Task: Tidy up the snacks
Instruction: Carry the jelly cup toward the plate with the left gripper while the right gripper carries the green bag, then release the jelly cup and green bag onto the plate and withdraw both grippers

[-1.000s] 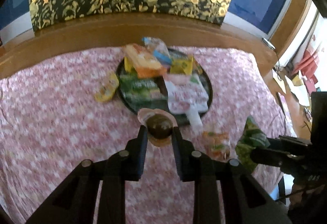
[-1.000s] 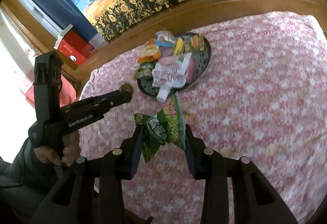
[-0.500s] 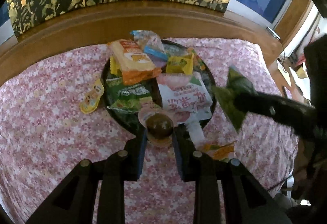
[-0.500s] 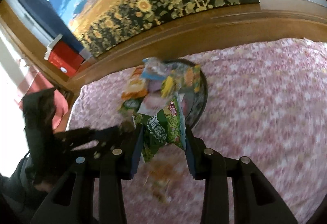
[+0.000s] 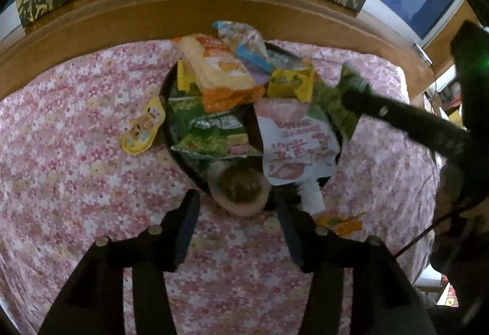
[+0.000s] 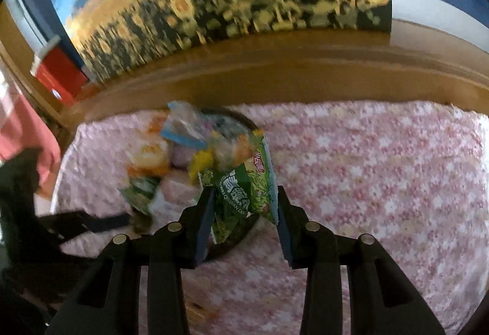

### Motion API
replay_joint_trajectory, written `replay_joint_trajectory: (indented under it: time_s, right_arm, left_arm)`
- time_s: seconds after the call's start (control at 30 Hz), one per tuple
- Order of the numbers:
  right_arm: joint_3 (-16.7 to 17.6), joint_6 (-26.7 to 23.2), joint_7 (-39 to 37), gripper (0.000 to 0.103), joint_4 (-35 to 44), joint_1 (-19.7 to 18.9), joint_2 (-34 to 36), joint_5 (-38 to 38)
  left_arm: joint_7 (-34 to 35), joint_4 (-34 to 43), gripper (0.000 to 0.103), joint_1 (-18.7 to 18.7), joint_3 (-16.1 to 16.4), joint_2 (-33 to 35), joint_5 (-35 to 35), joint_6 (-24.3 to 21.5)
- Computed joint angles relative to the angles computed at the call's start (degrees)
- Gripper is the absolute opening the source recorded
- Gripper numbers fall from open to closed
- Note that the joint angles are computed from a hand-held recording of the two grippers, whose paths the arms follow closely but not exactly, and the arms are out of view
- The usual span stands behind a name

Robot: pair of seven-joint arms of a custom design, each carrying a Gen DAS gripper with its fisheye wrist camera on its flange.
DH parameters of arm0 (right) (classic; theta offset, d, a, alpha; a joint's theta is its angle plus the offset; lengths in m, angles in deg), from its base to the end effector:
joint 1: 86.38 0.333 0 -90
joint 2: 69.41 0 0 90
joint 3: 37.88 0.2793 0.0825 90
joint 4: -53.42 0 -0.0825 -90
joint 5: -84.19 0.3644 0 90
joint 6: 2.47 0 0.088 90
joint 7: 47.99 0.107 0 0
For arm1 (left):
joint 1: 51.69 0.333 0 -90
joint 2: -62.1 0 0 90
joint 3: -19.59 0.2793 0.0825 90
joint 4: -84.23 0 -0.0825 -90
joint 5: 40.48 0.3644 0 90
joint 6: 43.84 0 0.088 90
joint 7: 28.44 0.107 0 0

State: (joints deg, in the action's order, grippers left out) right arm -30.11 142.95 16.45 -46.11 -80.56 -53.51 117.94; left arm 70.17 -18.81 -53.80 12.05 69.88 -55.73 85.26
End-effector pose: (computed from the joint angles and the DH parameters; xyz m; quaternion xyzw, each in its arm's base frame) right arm 0.6340 0.1388 0.4478 -0.7466 0.5707 -0.0414 0.3394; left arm 0.5975 -0.1057 0.4739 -0.6279 0.7521 -0.1990 0.0222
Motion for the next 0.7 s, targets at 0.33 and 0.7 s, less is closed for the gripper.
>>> replay_joint_trajectory:
  time_s: [0.33,0.7]
  right_arm:
    - [0.76,-2.65,-5.3,0.04,4.96,2.51,2.22,0.34]
    - [2.08,-3.4,-4.11,0.076,5.3,2.08,2.06,-1.8]
  left_arm:
    - [-0.61,1.2,0.077,0.49,0.01,0.46,-2.7,-3.64]
    - [0.33,-3.07,0.079,1.23,0.51,-3.54,-5.08,-2.49]
